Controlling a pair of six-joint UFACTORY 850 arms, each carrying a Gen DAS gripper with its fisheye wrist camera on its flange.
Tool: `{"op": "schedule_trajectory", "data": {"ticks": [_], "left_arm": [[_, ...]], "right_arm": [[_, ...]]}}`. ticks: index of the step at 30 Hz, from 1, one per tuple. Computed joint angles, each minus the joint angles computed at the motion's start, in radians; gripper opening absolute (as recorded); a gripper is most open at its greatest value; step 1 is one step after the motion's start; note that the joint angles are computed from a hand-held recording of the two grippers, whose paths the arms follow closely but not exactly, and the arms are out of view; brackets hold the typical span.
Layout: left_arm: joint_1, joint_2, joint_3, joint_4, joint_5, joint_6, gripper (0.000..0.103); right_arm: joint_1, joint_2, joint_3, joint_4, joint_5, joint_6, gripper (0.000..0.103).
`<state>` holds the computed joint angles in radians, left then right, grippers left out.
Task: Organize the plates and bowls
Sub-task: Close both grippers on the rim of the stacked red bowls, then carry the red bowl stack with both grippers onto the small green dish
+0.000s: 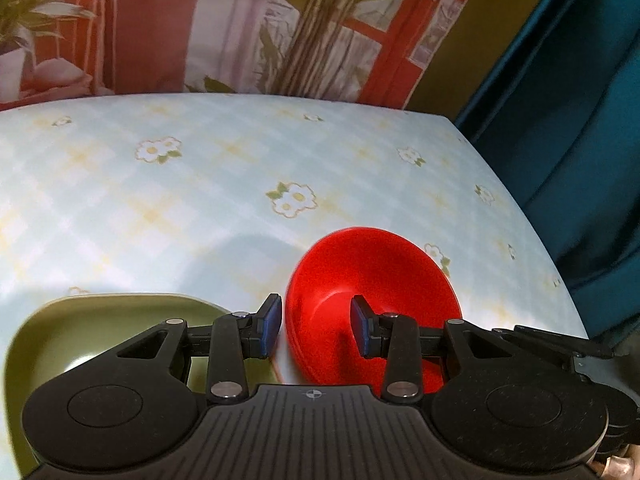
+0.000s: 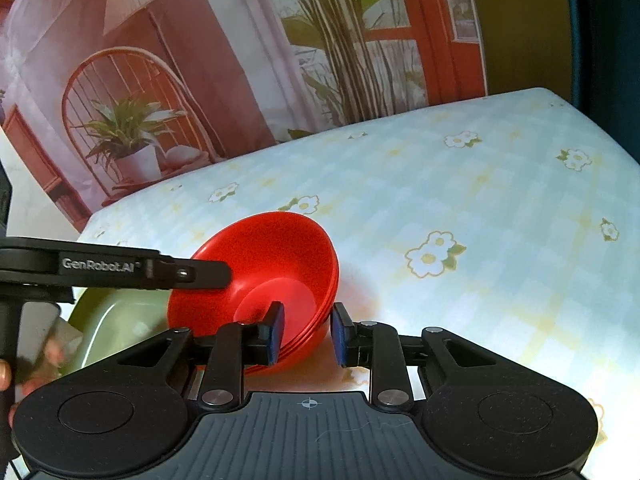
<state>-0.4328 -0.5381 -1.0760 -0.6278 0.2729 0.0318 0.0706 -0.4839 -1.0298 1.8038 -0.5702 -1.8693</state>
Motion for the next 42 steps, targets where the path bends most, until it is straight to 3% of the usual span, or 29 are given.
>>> {"op": "schedule_trajectory", "data": {"ticks": [20,42], "left_arm": [[-0.015,0.014,0.013,0.006,0.029,0.005,0.034],[-0.043,0.139,0.139,-0.018,0.144,-0.012,0.034]], "right_arm": [[-0.012,0.005,0.004,0.031,-0.008,0.005,0.02],[0.017,0.095,0.021,0.08,-0.005,-0.067,0.02]]}}
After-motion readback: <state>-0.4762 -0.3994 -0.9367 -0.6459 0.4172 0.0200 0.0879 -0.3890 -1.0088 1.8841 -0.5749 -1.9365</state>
